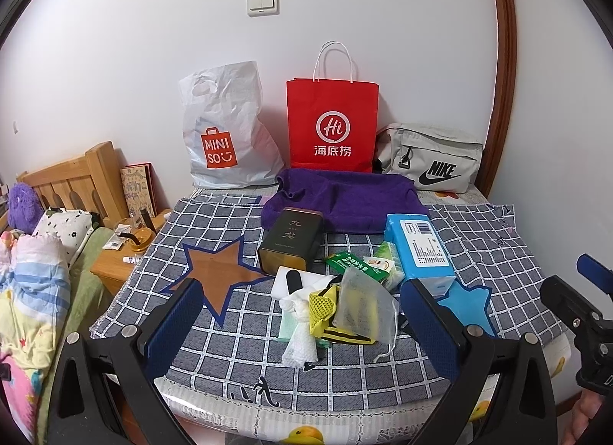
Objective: Organize soft objects
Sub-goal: 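Move left tool toward white cloth while right tool approaches clear mesh bag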
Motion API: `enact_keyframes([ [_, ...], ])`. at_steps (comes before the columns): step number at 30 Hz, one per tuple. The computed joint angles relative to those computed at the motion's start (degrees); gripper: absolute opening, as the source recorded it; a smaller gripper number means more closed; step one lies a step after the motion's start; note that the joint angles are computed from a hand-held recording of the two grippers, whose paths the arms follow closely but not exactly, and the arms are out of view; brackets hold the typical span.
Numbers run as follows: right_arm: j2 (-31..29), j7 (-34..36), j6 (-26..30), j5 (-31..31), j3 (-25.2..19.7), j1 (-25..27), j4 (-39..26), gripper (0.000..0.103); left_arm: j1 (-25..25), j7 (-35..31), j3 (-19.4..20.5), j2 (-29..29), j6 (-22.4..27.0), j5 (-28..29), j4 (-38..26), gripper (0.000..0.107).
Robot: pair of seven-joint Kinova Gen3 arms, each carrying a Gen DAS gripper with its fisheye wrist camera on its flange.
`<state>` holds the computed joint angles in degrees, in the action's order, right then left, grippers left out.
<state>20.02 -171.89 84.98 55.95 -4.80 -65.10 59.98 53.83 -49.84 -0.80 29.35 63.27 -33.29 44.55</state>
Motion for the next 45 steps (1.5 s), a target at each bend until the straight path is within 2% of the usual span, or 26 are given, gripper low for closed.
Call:
enact_keyframes([
  [6,-2.0,-2.1,-3.8,0.3,-0.8,1.2,4.2,0.103,-0.1,-1.0,-0.2,1.3,1.0,0.1,-1.3,0.103],
  [16,-3.3,-2.5,-13.9,-4.5,-2.5,8.6,12.6,0.102,-4.0,-2.6,-0.5,5.8,3.9,5.3,-4.0,0.101],
  [19,-2.9,-0.2,-17.7,-7.3,-2.7,11.3,14.9,0.094,-4.7,-2.4,-0.8,6.6,3.7,6.1,-3.5,0.101],
  [23,-2.0,6.6,-24.3,-14.4,-3.0,16.2,17.8,0.073,-5.7,-2.9,-1.0,8.0,3.7,6.9,-3.7,0.101],
  [26,-0.1,12.8,-28.5,-20.6,-3.0,19.4,18.7,0.061,-6.8,-2.7,-1.0,8.9,3.2,8.1,-3.9,0.101],
  [31,3.5,20.8,-32.1,-25.6,-1.5,20.8,18.0,0.057,-8.3,-3.5,-0.8,10.4,3.4,9.9,-4.8,0.101],
  [33,4.9,23.7,-32.4,-27.6,-1.3,21.4,17.0,0.051,-8.5,-3.8,-1.0,10.7,3.5,10.2,-4.9,0.101],
  [36,6.2,24.8,-32.7,-24.9,1.3,18.4,16.7,0.049,-9.0,-3.9,-1.2,10.7,2.8,10.7,-4.5,0.101],
  [37,6.5,25.8,-33.2,-23.9,1.9,17.5,16.9,0.045,-9.1,-3.8,-1.2,10.7,2.6,10.8,-4.4,0.101],
  [38,6.4,26.5,-34.7,-23.4,1.7,17.7,17.5,0.033,-9.3,-3.6,-1.2,10.8,2.6,11.0,-4.5,0.101],
  [39,6.2,26.6,-36.2,-23.8,1.8,18.0,18.1,0.024,-9.5,-3.4,-1.1,10.8,2.5,11.3,-4.6,0.101],
  [40,5.9,26.6,-36.9,-24.4,1.9,18.3,18.5,0.021,-9.7,-3.5,-1.0,10.9,2.2,11.6,-4.5,0.101],
  [45,3.2,24.0,-39.2,-28.4,2.2,19.6,21.7,0.021,-10.3,-4.4,-0.8,10.7,1.4,12.3,-3.7,0.101],
])
